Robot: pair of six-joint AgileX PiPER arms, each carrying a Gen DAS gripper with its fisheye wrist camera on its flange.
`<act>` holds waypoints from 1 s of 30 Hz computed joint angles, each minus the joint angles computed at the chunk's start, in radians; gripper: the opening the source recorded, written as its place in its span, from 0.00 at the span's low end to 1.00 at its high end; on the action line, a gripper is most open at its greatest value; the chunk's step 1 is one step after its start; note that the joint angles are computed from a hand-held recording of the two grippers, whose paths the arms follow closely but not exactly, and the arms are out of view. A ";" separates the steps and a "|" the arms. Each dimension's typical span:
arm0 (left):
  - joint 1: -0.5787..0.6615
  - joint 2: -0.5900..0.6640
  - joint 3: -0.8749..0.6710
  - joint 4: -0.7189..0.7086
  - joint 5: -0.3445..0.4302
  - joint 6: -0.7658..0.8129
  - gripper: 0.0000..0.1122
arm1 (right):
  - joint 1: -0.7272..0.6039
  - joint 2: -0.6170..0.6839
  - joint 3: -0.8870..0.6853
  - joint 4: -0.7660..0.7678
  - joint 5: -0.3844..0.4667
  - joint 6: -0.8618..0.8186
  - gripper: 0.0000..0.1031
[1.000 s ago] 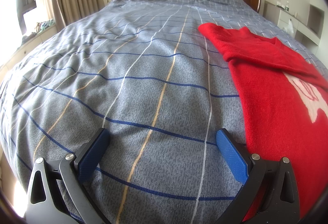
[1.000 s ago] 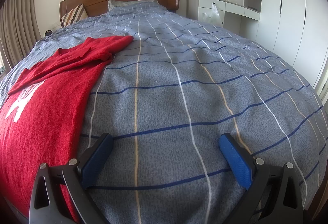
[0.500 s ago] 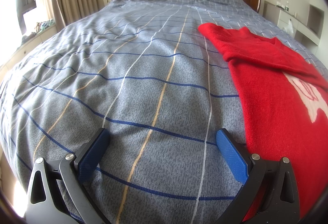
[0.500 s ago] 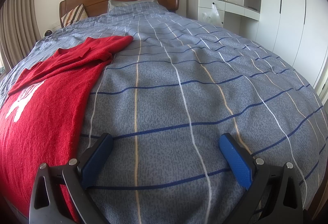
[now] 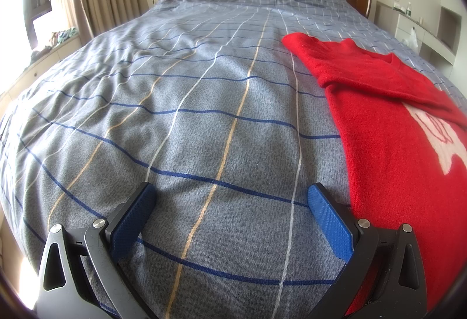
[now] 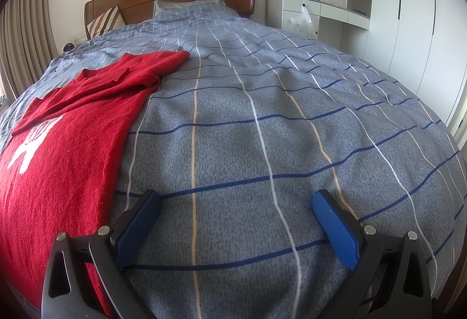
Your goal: Fold small clothes
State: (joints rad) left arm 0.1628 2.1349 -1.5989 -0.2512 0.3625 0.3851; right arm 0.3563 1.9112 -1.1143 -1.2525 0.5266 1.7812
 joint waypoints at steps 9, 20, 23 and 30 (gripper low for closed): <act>0.000 0.001 -0.002 0.002 0.001 -0.003 0.91 | 0.000 0.000 0.000 0.000 0.000 0.000 0.99; -0.001 0.003 -0.005 0.006 0.002 -0.007 0.91 | 0.001 0.000 0.000 -0.001 0.001 0.001 0.99; -0.001 0.002 -0.011 0.010 0.016 -0.013 0.91 | 0.001 0.001 -0.001 0.000 0.001 0.000 0.99; 0.089 -0.097 -0.050 -0.180 0.265 0.061 0.91 | -0.043 -0.141 0.064 0.103 -0.088 -0.144 0.98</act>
